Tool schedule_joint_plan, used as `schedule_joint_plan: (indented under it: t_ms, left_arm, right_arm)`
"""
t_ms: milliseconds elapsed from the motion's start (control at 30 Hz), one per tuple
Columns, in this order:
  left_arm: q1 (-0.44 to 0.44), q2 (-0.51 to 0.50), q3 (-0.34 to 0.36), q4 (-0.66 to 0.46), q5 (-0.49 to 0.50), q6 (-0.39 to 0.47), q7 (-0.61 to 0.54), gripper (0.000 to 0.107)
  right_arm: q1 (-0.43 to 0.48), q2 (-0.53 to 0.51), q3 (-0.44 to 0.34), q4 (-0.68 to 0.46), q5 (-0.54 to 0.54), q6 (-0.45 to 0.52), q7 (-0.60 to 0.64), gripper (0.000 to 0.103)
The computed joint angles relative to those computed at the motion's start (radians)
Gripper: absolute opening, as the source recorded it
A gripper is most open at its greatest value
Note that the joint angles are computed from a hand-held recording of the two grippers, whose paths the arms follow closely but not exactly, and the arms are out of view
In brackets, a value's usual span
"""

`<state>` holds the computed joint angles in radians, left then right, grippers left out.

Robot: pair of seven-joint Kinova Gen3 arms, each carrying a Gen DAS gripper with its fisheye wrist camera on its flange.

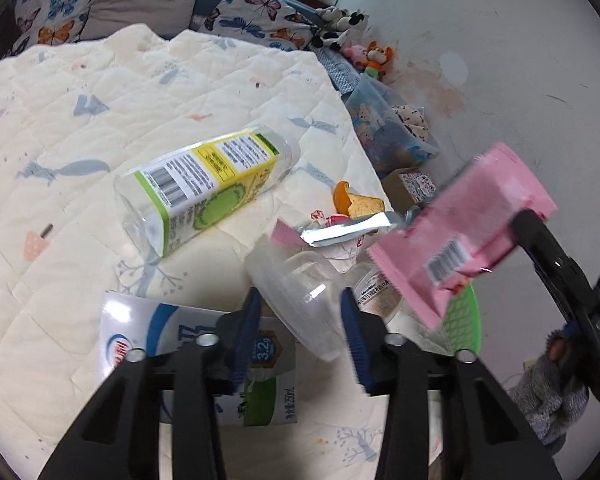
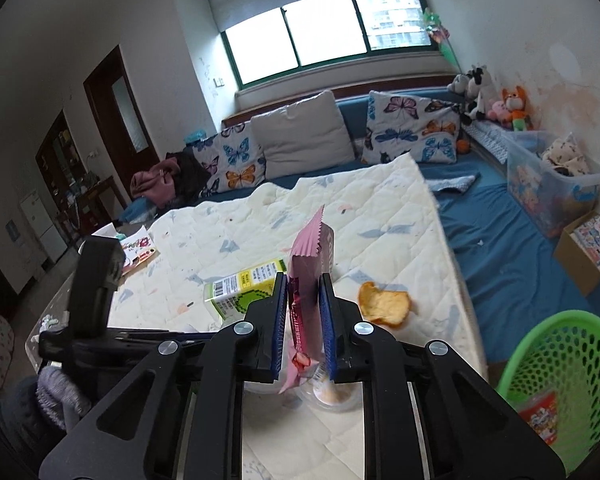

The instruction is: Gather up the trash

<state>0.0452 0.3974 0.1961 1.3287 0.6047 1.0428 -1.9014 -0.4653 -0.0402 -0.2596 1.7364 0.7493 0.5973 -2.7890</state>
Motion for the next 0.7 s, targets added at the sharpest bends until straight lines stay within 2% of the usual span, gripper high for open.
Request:
schedule_joint_plan:
  t_ms: [133,233,467,567,633,700]
  left_arm:
    - [0.015,-0.027,-0.001,0.031,-0.008,-0.038,-0.007,0.023]
    - [0.053,-0.078,-0.006,0.068,-0.063,-0.099,-0.03,0.019]
    - [0.186,-0.221,-0.009,0.213,-0.259,-0.318,-0.072,0.019]
    - [0.201,-0.252,-0.002,0.249,-0.307,-0.36,-0.051,0.019]
    - [0.237,-0.275,-0.025,0.27,-0.359,-0.39,-0.011,0.019]
    - [0.224,-0.287,-0.016,0.274,-0.35,-0.393,-0.027,0.019]
  right_arm:
    - [0.015,-0.05,-0.018,0.046,0.034,0.009,-0.053,0.016]
    - [0.04,-0.09,-0.046,0.079,0.049,0.019,-0.089,0.016]
    - [0.113,-0.154,-0.119,0.138,0.062,0.045,-0.159,0.016]
    - [0.135,-0.175,-0.138,0.156,0.053,0.051,-0.171,0.016]
    - [0.149,-0.196,-0.151,0.17,0.046,0.056,-0.179,0.016]
    - [0.169,-0.219,-0.171,0.184,0.043,0.062,-0.191,0.016]
